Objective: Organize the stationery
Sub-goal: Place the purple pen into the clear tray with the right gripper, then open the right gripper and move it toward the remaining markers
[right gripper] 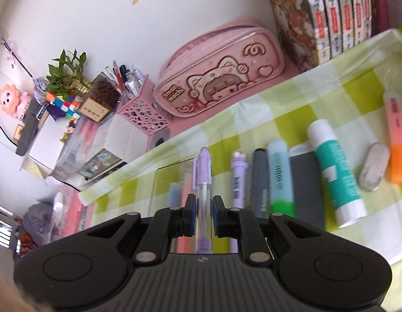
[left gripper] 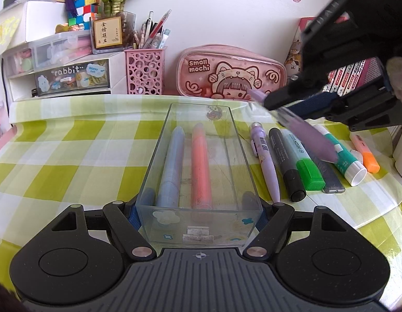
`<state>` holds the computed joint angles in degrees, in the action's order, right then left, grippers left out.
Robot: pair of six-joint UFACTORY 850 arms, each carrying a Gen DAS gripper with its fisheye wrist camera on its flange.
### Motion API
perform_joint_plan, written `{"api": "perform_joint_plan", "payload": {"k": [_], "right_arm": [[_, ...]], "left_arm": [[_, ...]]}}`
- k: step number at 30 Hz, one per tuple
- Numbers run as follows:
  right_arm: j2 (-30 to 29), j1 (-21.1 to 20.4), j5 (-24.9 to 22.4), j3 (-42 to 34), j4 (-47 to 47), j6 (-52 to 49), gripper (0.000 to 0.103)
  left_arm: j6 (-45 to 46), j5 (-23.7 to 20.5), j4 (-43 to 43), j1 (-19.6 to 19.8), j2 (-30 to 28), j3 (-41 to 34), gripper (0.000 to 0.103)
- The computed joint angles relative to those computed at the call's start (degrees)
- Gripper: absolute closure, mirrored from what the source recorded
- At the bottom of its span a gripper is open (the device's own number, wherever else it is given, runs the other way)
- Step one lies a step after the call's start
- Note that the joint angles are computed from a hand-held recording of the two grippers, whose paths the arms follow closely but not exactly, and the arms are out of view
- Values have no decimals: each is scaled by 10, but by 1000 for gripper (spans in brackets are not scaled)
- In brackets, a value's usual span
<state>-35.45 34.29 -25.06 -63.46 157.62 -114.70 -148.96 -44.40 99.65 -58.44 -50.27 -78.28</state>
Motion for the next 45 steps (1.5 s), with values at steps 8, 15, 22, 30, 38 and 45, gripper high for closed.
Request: {"api": "perform_joint_plan", "payload": {"k": [8,15,22,30,38,45], "right_arm": [[-32,8,26,-49,-67,101,86],[-48,9,43,-70,-62,119,86],[-56,15,61,-80,-38,85,86],[-56,26,112,-99,-23,26,86],[-57,23,117,-103,-90,102,81],[-48,19,102,-90,-91,102,79]], "left_arm": [[-2,0,1,0,0,1,28],[-2,0,2,0,0,1,28],[-2,0,2,0,0,1,28],[-2,0,2,0,1,2,28],[-3,0,3,0,1,2,28],[-3,0,4,0,1,2,28]]}}
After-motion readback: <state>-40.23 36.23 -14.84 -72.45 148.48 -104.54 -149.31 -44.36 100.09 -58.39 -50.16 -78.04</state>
